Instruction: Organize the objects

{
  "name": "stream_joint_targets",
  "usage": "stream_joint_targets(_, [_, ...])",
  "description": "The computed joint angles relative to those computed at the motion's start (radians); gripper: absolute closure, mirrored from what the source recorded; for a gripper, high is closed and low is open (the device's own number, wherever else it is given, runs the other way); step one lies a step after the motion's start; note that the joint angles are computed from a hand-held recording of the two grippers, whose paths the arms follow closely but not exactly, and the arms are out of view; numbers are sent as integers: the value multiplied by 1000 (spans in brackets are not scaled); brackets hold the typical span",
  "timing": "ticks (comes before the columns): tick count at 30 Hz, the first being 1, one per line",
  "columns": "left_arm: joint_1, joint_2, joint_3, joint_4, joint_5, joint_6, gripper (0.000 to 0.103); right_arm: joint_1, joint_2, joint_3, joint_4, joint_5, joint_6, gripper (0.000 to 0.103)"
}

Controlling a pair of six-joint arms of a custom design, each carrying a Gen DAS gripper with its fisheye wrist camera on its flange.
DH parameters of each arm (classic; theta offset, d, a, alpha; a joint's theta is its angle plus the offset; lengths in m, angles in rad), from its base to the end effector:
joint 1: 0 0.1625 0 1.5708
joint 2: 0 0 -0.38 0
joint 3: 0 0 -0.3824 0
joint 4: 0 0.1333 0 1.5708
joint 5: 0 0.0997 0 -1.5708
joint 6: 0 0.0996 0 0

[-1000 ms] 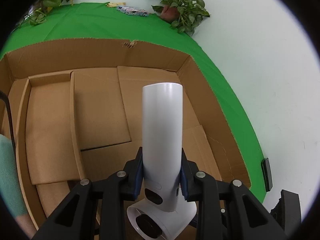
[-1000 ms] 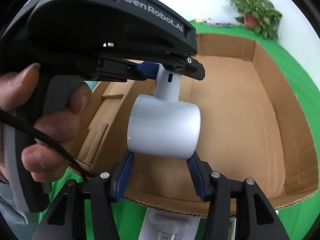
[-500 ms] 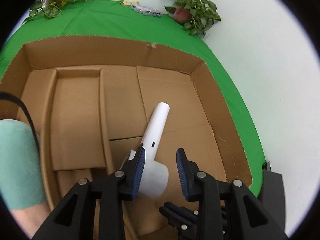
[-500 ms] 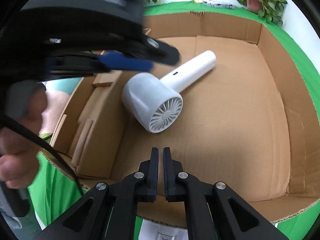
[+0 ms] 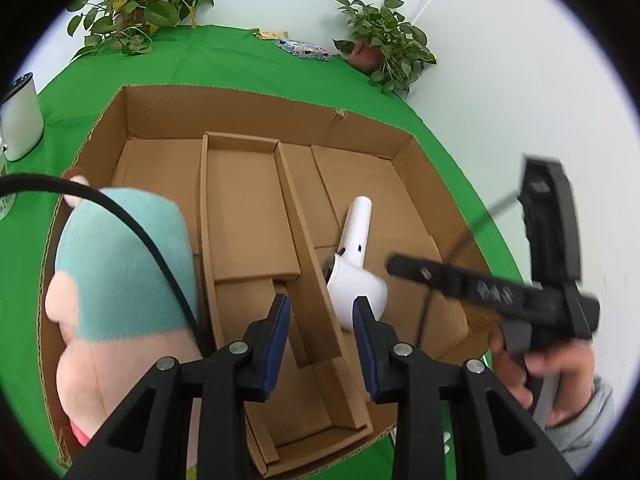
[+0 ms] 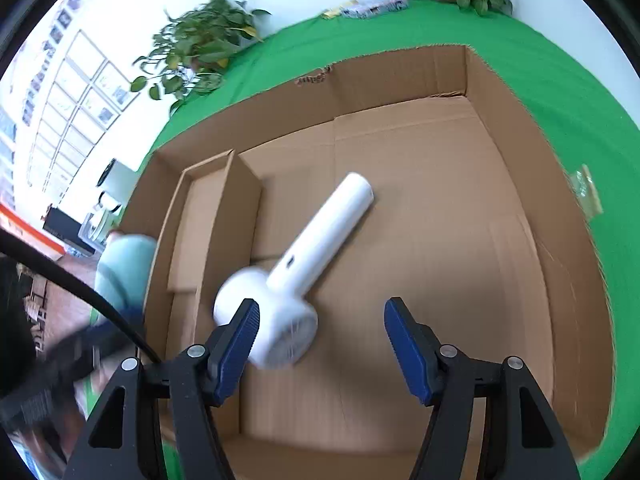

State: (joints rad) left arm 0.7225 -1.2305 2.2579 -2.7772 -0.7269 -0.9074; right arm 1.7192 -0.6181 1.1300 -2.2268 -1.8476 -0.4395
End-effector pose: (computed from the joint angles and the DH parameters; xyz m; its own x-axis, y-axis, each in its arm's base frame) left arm -0.1885 -0.4431 0.1460 -0.9137 -0.2599 -0.3125 0.0297 0.7242 -0.6890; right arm 0.2166 -0.7315 0.1149 -0.8039 -0.5100 0.3059 -0.5397 0.8417 -0.0149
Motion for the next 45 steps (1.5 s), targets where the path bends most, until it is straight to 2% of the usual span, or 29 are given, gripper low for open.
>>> stream_joint_targets(2, [-9,-5,21,-2,-3,-18,73,-2,65,-83,43,-22,9,47])
stream_joint_targets(6, [-35,-29,72,39,-2,-105,73,-7,144,-146,37,-54,27,55])
stream_joint_targets(7, [-38,-31,83,32,-4,-114,73,-6,142,-128,20,-56,23,57])
stream_joint_targets(9, [-47,-30,100,10,-8,-125,73,4,146,-117,2,-73,-11,69])
stream_joint_targets(13, [-60,-21,111,6,-14,-161,73,30,145,-90,20,-118,-95,72])
stream_joint_targets(16, [-64,-16,125,-19,-28,-187,73,44,110,-21,12,-134,-148,74])
stream_joint_targets(24, [-104,-1,140,1,-3,-292,74,56,32,125,-12,-146,-159,77])
stream_joint_targets(27, [-116,21,124,37,14,-344,75,51,22,136,-10,-129,-142,77])
stream_joint_targets(34, [-131,34,86,177,49,-463,75,40,21,148,-18,-99,-120,76])
stream_joint_targets(36, [-137,34,67,256,62,-508,75,31,13,149,-6,-74,-101,76])
stream_joint_targets(37, [-141,37,54,300,67,-533,75,27,6,152,1,-63,-60,75])
stream_joint_targets(38, [-149,37,40,356,74,-563,75,24,0,156,4,-55,-58,70])
stream_joint_targets(39, [-156,39,27,408,83,-593,75,21,-17,172,-7,-51,-64,58])
stream_joint_targets(41, [-174,43,7,502,103,-651,75,13,-52,205,-29,-23,-84,43])
stream_joint_targets(43, [-200,52,-24,633,138,-734,75,3,-109,261,-68,17,-119,35])
stream_joint_targets(45, [-243,62,-65,796,174,-841,74,-5,-177,333,-135,48,-164,15])
